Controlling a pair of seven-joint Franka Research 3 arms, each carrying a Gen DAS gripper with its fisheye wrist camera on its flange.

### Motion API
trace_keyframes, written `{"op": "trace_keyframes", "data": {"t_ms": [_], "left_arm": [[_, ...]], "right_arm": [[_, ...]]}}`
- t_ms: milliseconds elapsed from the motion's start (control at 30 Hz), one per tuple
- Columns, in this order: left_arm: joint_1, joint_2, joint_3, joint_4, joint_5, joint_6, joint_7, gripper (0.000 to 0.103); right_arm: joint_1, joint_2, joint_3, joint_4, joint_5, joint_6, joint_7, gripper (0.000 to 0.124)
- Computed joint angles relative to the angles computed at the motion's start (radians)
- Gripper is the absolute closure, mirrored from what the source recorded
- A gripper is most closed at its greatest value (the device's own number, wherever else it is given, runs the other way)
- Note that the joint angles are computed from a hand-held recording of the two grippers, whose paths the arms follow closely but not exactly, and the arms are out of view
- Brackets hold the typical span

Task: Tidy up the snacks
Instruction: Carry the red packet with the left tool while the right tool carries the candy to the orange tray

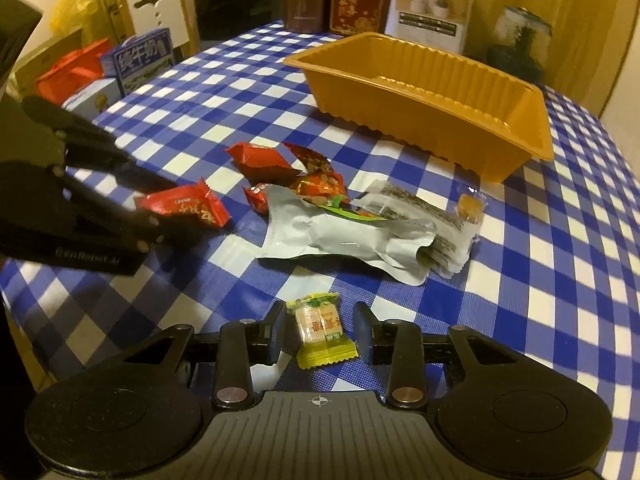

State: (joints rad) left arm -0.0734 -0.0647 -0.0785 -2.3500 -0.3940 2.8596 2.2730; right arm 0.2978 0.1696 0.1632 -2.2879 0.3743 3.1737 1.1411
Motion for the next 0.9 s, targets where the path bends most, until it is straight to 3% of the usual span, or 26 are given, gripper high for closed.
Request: {"op": "trace_keyframes", "data": {"t_ms": [67, 100, 167, 233, 300, 433, 700, 900], "left_arm": [[0.001, 0.001, 0.000, 0.002, -0.001, -0.006, -0.002, 0.070], [0.001, 0.001, 0.000, 0.004, -0.001, -0.013, -0.005, 0.077], [0.003, -0.002, -0.003, -0.003, 0.004, -0.006, -0.022, 0.079], [0.000, -0.010, -0.003, -0.013, -0.002, 0.004, -0.032, 0.080], [-0.003, -0.023, 0.000, -0.024, -0.007, 0.006, -0.052, 0.080], [-0.023, -0.059, 0.014, -0.046, -0.033, 0.006, -0.083, 0.080], [-0.068, -0.120, 0.047, -0.061, -0.040, 0.009, -0.168, 0.080], [-0.093, -0.084, 0.058, 0.025, -0.077, 0.008, -0.192, 0.080]], "right_arm": [[0.028, 0.000, -0.030, -0.004, -0.030, 0.003, 0.016, 0.087], [0.038, -0.002, -0.041, -0.006, -0.040, 0.004, 0.026, 0.092], [0.072, -0.006, -0.084, -0.013, -0.087, 0.007, 0.082, 0.102], [0.036, -0.010, -0.043, -0.013, -0.048, 0.000, 0.058, 0.102], [0.053, -0.018, -0.062, -0.023, -0.060, 0.001, 0.085, 0.102], [0.010, -0.049, -0.009, -0.046, 0.011, 0.001, 0.082, 0.102], [0.028, -0.120, -0.036, -0.077, 0.034, 0.011, 0.142, 0.102], [0.013, -0.124, -0.059, -0.015, 0.060, 0.004, 0.174, 0.102]]}}
